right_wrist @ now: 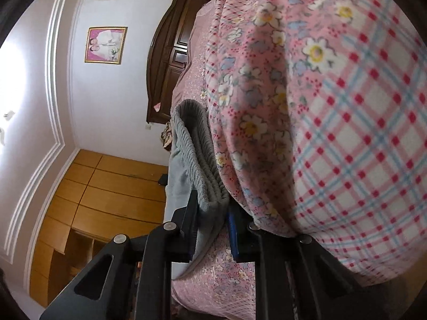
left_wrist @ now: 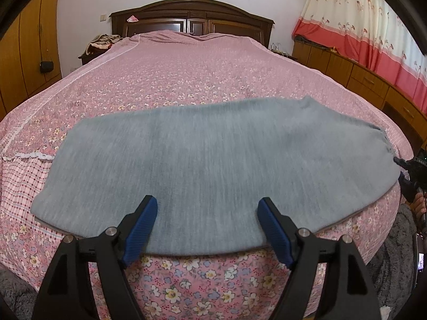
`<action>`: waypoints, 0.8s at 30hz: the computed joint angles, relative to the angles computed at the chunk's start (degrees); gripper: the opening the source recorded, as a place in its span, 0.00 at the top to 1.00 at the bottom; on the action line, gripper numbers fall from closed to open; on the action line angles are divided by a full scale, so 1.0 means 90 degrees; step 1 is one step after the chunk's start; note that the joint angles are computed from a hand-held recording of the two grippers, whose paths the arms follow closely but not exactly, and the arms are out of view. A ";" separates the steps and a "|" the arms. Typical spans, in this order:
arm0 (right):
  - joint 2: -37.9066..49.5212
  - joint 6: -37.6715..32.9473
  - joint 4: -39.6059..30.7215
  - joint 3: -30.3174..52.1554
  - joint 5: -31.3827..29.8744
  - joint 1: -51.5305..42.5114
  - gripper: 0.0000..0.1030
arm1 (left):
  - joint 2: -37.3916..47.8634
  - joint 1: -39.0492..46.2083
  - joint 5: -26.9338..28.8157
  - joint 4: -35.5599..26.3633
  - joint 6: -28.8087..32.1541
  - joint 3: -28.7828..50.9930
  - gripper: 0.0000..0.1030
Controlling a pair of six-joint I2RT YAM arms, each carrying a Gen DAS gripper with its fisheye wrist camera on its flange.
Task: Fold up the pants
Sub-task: 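Grasp the sweatpants cuff edge with the right tool and adjust it, then grasp the grey sweatpants cuffs with the right tool and lift them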
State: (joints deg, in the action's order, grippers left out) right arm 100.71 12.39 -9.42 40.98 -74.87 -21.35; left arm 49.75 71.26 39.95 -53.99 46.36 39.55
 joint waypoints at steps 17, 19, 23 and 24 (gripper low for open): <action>-0.1574 -0.0642 -0.1956 0.0673 0.1679 0.0444 0.83 | 0.0118 0.0211 0.0193 -0.0042 0.0259 -0.0012 0.21; -0.1799 -0.0675 -0.2147 0.0794 0.1924 0.0527 0.83 | 0.0175 0.0286 0.0256 -0.0090 0.0342 0.0012 0.21; -0.2231 -0.0950 -0.2894 0.1265 0.2875 0.0932 0.83 | 0.0332 0.0467 0.0397 -0.0231 0.0551 0.0105 0.21; -0.2315 -0.1006 -0.3034 0.1378 0.3057 0.1025 0.83 | 0.0373 0.0516 0.0440 -0.0281 0.0611 0.0132 0.21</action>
State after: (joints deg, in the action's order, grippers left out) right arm 79.87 3.33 -36.73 53.37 -47.35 -12.13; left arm 53.11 75.90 43.91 -56.52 51.86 40.74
